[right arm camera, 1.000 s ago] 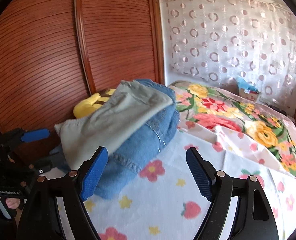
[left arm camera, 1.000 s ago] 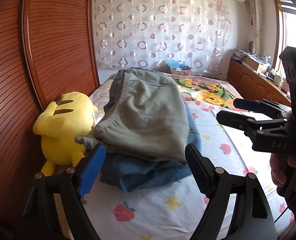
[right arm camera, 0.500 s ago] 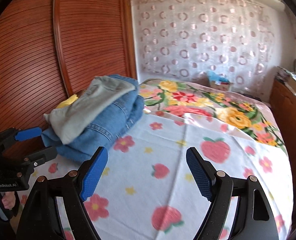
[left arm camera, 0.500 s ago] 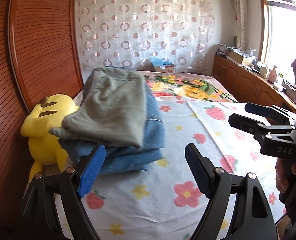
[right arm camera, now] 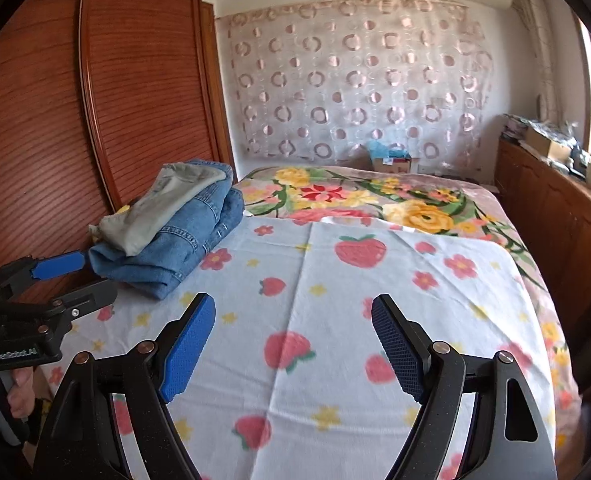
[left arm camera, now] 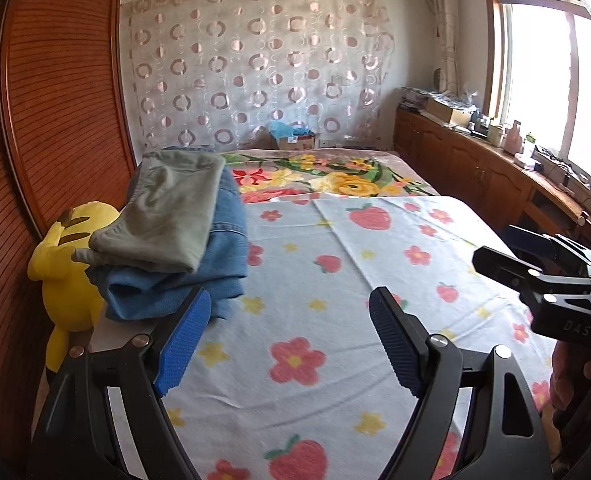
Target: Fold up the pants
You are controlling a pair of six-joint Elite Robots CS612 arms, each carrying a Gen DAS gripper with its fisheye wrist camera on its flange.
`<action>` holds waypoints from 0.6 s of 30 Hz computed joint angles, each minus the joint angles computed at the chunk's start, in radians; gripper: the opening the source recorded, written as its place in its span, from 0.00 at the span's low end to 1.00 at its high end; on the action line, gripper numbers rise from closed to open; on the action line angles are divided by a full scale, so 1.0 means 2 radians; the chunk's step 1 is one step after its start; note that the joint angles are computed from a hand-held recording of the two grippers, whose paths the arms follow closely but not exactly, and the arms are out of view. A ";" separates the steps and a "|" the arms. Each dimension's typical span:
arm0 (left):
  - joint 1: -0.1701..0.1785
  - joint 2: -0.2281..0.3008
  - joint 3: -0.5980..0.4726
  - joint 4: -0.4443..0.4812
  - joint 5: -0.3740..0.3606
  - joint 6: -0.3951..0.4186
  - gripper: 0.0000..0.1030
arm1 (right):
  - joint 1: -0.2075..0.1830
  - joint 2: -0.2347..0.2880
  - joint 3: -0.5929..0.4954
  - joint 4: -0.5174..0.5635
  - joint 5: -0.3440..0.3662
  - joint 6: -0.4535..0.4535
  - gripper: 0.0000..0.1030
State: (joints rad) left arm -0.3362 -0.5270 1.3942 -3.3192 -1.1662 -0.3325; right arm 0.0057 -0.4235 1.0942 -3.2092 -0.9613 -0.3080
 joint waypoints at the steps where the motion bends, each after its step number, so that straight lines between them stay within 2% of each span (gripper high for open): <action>1: -0.002 -0.002 0.002 -0.002 0.000 -0.001 0.80 | -0.002 -0.004 0.010 -0.009 0.000 0.004 0.81; 5: -0.009 -0.008 0.010 -0.017 -0.001 -0.002 0.80 | -0.007 -0.019 0.040 -0.045 -0.009 0.019 0.85; 12: -0.022 -0.019 0.021 -0.031 0.018 0.017 0.80 | -0.012 -0.038 0.084 -0.093 -0.022 0.039 0.85; 18: -0.028 -0.031 0.035 -0.063 0.026 0.029 0.80 | -0.014 -0.049 0.113 -0.148 -0.032 0.058 0.85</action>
